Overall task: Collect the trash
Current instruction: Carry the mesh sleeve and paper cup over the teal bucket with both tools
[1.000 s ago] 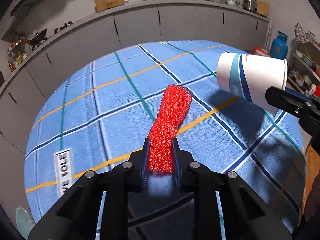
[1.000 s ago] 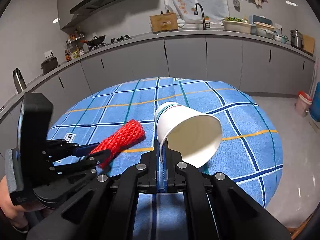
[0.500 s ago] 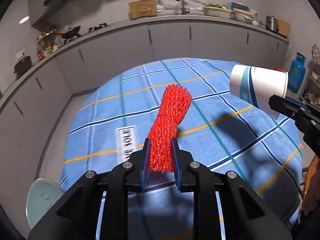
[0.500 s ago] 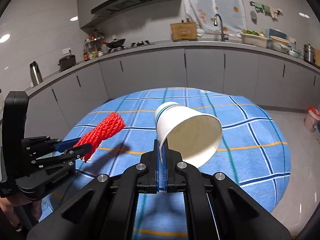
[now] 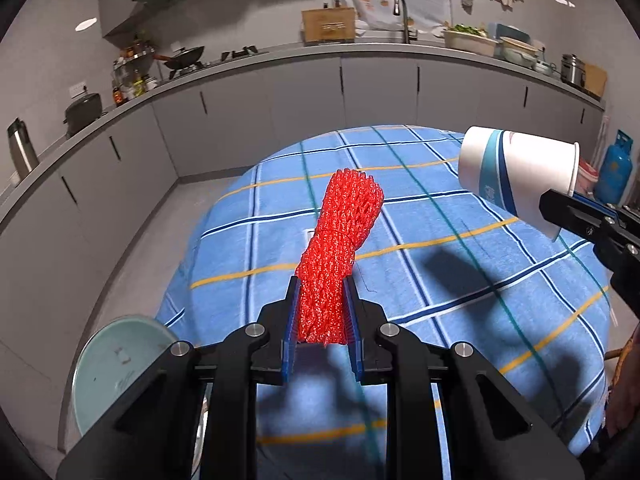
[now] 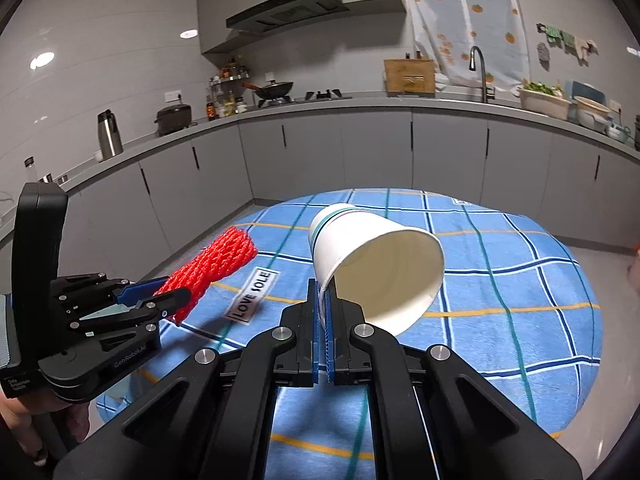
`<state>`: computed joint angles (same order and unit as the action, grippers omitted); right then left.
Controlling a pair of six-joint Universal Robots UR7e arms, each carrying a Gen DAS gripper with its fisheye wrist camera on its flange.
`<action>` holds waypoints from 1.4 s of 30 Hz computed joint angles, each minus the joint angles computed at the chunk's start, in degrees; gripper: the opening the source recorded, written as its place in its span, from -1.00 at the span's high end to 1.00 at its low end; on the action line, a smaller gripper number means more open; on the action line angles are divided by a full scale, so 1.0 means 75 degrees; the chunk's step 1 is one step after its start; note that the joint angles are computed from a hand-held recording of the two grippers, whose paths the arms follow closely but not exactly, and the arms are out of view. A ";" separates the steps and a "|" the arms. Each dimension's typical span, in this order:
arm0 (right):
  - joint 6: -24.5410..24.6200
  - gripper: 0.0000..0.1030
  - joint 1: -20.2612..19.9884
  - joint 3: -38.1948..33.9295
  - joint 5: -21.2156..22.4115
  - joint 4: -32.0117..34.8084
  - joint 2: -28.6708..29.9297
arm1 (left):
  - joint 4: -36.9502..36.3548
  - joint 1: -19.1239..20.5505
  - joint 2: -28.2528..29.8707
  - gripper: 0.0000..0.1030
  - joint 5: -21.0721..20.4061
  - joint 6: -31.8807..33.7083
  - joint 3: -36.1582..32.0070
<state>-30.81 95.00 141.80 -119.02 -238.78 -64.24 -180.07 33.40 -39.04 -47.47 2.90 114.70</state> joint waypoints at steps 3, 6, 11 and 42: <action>-0.0043 0.93 0.0133 -0.0044 0.0001 0.0025 0.0087 | -0.0056 0.0024 -0.0145 0.59 0.0092 -0.0084 0.0157; -0.0059 0.93 0.0264 -0.0087 0.0008 0.0082 0.0168 | -0.0094 0.0040 -0.0306 0.59 0.0212 -0.0166 0.0319; -0.0141 0.93 0.0562 -0.0216 0.0005 0.0159 0.0392 | -0.0199 0.0024 -0.0602 0.59 0.0454 -0.0299 0.0568; -0.0499 0.93 0.1930 -0.1363 0.0069 0.1340 0.1684 | -0.0168 0.0466 -0.2490 0.59 0.1823 -0.0956 0.1948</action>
